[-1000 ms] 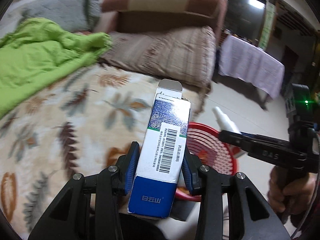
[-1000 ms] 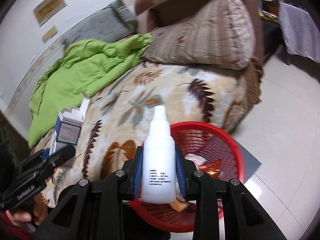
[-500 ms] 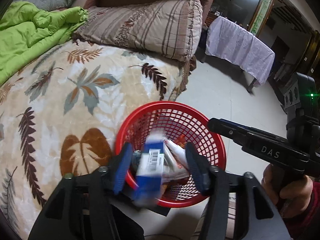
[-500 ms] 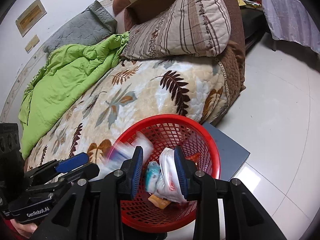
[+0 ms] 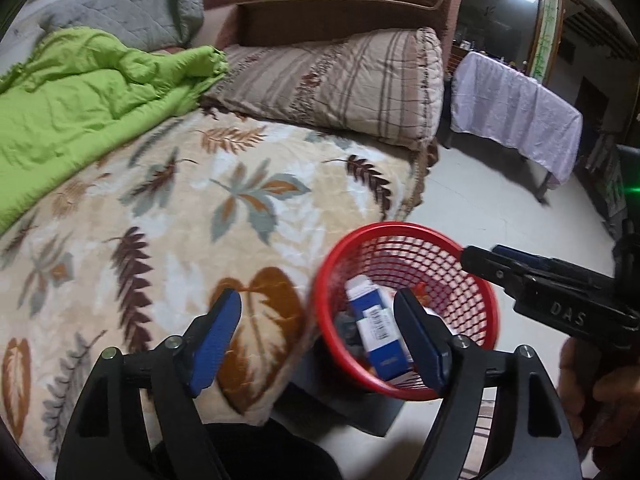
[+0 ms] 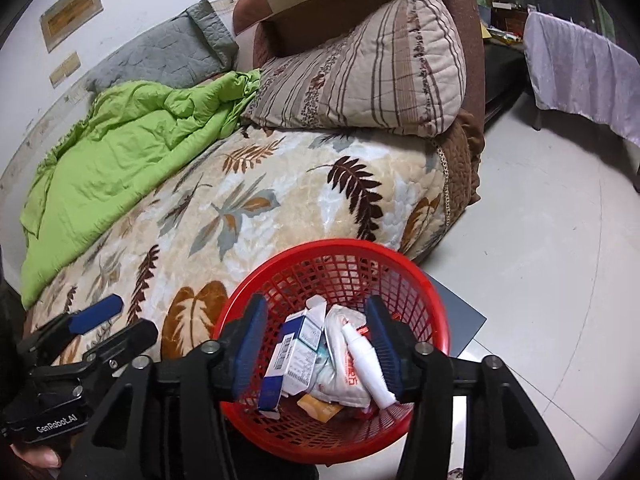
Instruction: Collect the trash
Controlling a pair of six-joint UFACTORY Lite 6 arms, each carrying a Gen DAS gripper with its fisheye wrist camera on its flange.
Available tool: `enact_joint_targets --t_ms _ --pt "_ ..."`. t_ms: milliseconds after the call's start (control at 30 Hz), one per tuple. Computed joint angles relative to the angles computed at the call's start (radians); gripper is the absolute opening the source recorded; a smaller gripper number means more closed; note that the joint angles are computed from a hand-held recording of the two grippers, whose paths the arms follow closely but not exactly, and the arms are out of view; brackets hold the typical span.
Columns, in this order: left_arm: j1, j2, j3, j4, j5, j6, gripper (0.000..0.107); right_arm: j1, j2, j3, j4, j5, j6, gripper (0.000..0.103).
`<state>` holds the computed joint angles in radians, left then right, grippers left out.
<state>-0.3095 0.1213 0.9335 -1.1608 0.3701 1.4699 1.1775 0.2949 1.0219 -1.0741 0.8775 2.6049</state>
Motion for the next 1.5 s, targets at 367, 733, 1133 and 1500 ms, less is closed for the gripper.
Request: enact_joint_targets --t_ms 367,733,1133,1500 --pt "0.07 -0.09 -0.089 -0.111 -0.095 0.17 0.084 0.078 0.245 0.344 0.247 0.222 -0.146 0.082" --pt "0.118 -0.17 -0.146 -0.199 -0.125 0.296 0.086 0.165 0.406 0.606 0.291 0.388 -0.147 0.093" --pt "0.199 -0.233 -0.188 -0.338 -0.075 0.471 0.089 0.173 0.424 0.652 0.342 0.447 -0.163 0.093" --pt "0.185 -0.26 -0.226 -0.632 -0.175 0.796 0.089 0.169 0.444 0.686 0.386 0.482 -0.2 0.093"
